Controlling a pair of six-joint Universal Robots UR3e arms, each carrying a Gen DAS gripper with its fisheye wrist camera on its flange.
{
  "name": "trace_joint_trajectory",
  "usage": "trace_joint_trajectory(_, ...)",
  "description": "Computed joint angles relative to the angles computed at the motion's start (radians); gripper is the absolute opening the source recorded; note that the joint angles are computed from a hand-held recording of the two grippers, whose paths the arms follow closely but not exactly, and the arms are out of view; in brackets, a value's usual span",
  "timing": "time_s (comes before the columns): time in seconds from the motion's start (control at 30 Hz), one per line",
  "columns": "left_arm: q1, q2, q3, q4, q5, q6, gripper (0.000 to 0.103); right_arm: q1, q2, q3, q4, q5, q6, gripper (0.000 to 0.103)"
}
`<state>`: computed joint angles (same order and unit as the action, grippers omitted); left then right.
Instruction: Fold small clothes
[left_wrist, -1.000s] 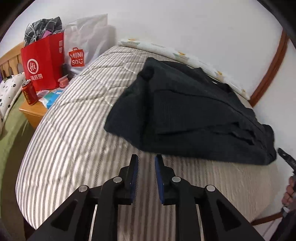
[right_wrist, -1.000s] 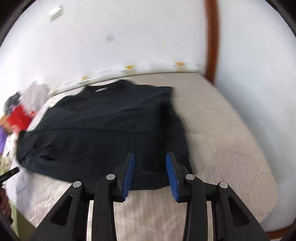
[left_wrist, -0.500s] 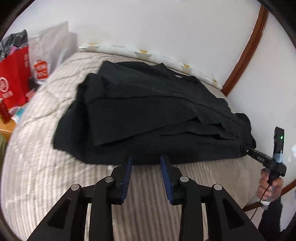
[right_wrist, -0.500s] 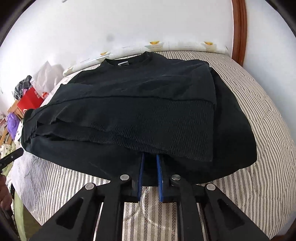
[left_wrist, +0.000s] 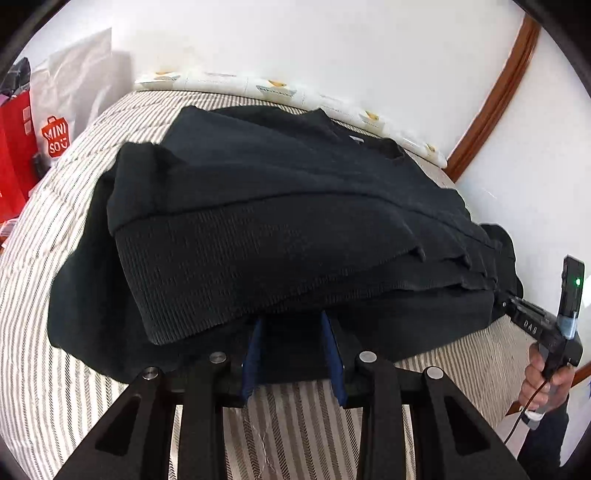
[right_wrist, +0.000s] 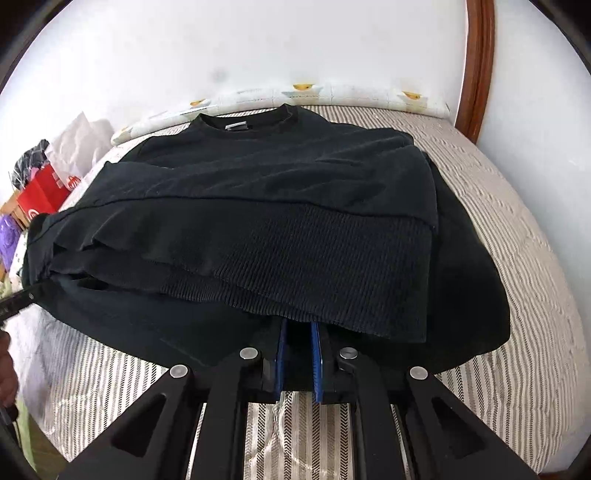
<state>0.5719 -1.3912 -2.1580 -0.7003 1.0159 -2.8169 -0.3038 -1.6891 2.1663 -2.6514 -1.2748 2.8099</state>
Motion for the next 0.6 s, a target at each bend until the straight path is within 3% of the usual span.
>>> trace_joint_trajectory(0.3,0.001,-0.060,0.051,0.094,-0.002,-0.054,0.030,-0.004,0.087,-0.094,-0.050,0.037,0.061,0.010)
trace_joint_trajectory(0.6,-0.040,-0.209,0.198,0.188,0.070,-0.139,0.030,0.034,0.268,-0.322,-0.064,0.067,0.161,0.011)
